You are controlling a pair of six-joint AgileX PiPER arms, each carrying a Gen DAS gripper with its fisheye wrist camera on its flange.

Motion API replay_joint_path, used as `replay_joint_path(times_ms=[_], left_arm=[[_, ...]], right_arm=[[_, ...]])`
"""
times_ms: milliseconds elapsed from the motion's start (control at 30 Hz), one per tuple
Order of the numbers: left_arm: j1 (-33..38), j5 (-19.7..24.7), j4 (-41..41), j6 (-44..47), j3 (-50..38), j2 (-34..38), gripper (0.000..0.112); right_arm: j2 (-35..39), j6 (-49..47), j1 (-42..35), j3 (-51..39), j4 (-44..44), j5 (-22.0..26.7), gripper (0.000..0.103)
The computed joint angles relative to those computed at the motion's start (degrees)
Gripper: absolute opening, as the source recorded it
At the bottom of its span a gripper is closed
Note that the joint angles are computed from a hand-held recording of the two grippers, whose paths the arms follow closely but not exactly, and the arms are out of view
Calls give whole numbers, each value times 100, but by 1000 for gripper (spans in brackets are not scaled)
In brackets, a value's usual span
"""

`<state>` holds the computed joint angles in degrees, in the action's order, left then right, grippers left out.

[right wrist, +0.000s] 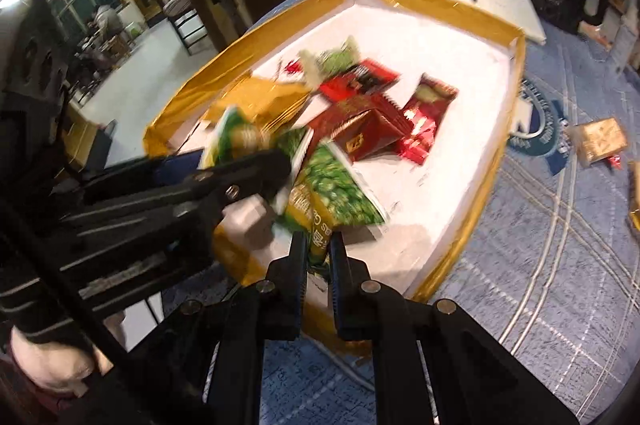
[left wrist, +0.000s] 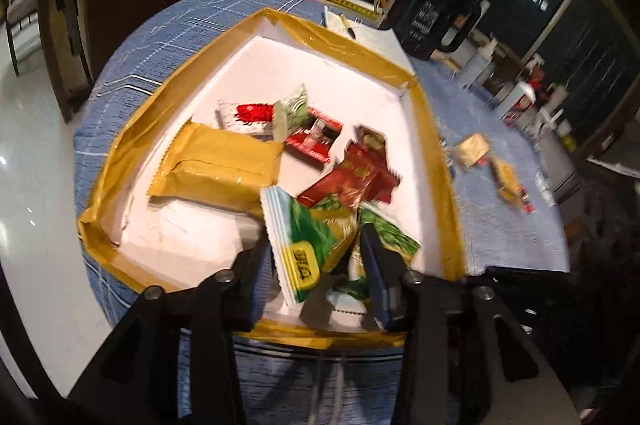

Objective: Organize snacks
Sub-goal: 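Carry both packs into the white box and open both tools, then move both open tools back toward the remaining snacks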

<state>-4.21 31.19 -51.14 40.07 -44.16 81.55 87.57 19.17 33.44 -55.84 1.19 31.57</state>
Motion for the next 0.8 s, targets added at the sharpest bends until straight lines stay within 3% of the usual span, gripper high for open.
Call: replay_joint_path(times_ms=[100, 167, 367, 500, 667, 800], left_arm=[[164, 128, -223, 58, 39, -270, 54], [361, 187, -465, 208, 174, -590, 64], [1078, 510, -1718, 1087, 627, -1439, 77], [1211, 644, -2585, 1824, 1014, -1909, 77], [769, 623, -2874, 2072, 1076, -2168, 78], [-560, -203, -2827, 1820, 787, -1799, 78]], right_arm=[[37, 684, -79, -153, -768, -160, 13], [-75, 607, -225, -156, -672, -270, 15], [-689, 850, -256, 220, -1058, -685, 23], [-1017, 673, -394, 569, -822, -928, 23], [-1773, 1451, -474, 1258, -1342, -1106, 23], [-2946, 1256, -1192, 1911, -1109, -710, 23]])
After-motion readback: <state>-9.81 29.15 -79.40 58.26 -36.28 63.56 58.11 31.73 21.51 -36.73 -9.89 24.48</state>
